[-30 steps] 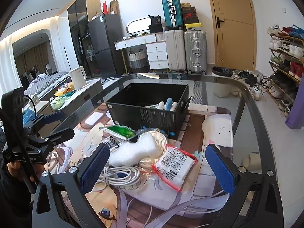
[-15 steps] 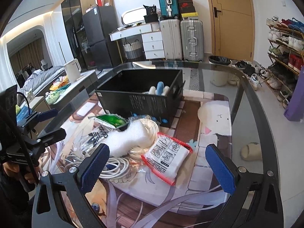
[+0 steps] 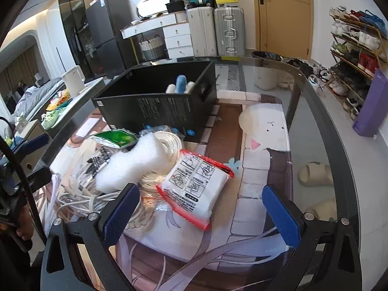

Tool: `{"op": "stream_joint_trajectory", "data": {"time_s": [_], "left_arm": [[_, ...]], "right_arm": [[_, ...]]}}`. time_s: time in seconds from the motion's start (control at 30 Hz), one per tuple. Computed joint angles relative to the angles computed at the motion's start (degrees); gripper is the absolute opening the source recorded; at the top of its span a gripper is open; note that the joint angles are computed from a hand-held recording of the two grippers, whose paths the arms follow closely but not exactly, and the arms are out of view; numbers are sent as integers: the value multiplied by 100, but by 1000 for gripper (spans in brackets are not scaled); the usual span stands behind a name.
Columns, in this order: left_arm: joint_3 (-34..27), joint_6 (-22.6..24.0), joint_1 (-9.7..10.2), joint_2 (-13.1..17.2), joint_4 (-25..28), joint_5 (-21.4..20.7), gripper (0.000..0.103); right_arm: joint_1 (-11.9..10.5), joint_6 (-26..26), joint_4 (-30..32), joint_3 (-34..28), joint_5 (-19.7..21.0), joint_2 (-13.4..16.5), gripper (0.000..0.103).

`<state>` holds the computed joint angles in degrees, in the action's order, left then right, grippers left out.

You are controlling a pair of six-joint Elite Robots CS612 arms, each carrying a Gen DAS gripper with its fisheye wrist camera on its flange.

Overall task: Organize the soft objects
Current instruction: 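Move the right tool toward the white bag with red edging while the left tool withdraws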

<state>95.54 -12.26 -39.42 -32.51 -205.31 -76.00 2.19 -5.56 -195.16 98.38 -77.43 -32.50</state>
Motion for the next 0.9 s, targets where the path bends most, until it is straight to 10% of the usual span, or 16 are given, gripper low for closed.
{"op": "stream_joint_trajectory", "data": {"time_s": [0.9], "left_arm": [[-37, 69, -37, 16, 153, 30, 103]], "right_arm": [[27, 410, 425, -207, -440, 80, 102]]}}
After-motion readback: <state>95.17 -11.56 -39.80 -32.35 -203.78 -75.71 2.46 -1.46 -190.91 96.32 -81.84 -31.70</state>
